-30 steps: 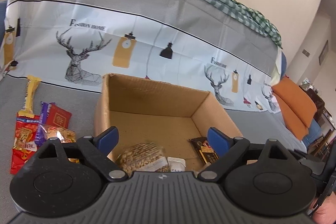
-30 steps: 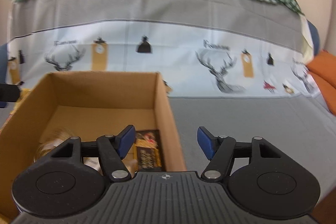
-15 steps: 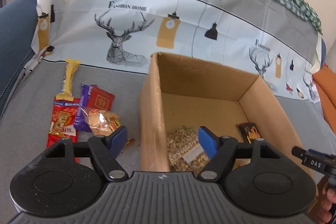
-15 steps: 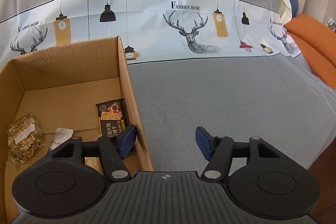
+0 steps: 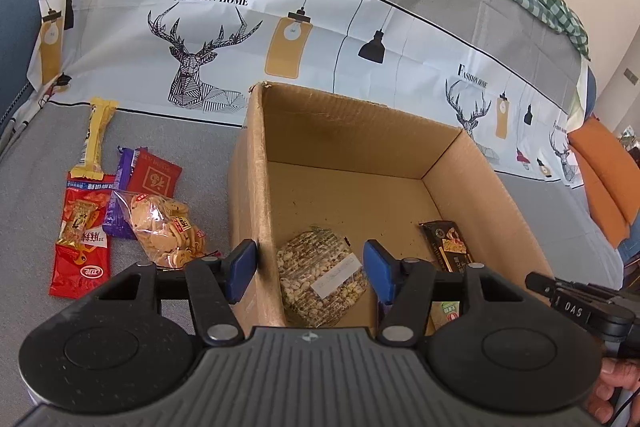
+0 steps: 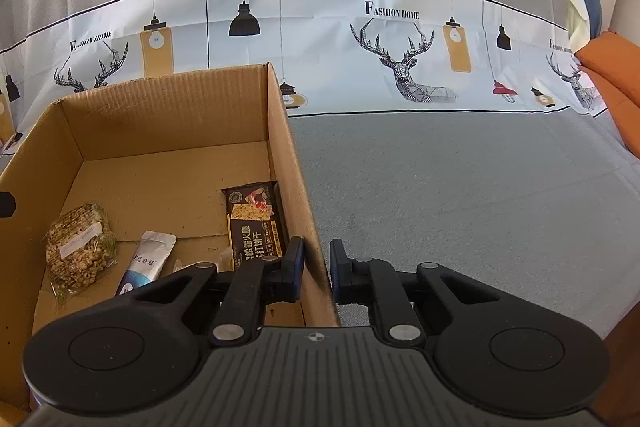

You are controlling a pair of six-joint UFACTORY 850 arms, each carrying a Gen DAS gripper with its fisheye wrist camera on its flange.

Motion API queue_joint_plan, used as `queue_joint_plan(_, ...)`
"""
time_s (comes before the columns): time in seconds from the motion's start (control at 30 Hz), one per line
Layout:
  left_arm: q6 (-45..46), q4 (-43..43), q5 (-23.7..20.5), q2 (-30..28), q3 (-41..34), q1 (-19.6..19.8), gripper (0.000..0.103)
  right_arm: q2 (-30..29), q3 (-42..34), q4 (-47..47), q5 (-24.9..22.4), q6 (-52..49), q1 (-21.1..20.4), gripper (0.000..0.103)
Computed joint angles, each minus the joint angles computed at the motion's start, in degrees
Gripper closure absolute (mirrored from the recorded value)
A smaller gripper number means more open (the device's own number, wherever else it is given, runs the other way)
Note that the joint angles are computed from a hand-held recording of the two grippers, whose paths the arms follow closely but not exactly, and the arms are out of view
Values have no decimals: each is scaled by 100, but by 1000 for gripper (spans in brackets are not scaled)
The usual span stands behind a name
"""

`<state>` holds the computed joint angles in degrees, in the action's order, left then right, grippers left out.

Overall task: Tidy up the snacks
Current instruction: 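Move both open tools away from the box back to the snack pile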

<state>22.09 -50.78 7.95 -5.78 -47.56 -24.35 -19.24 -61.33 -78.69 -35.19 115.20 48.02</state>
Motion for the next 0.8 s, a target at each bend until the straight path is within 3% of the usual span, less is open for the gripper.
queue_joint_plan(0.1,64,-53,4,-1,-4,-6,39,-67,-65,359,75,-368,-28,77)
queue_joint_plan(0.2,231,-209,24,-4,-14,-25,39,-93,-85,507,165,-525,-43,77)
queue_joint_plan(0.3,221,-194,119,14,5,-53,45,-60,-49,363,42,-295,-14,88)
queue_joint_plan(0.37,-228,385,171,31,25,-69,51,93,118,-65,100,304,-42,88)
queue_joint_plan(0.5,-243,711,297,-49,-28,-205,51,207,243,-123,-170,402,1,88)
queue_joint_plan(0.7,-1794,2353,529,-172,-61,-358,51,446,557,-172,-334,664,-60,88)
queue_joint_plan(0.8,-1972,2681,587,-262,-113,-456,51,559,722,-168,-360,808,-135,88)
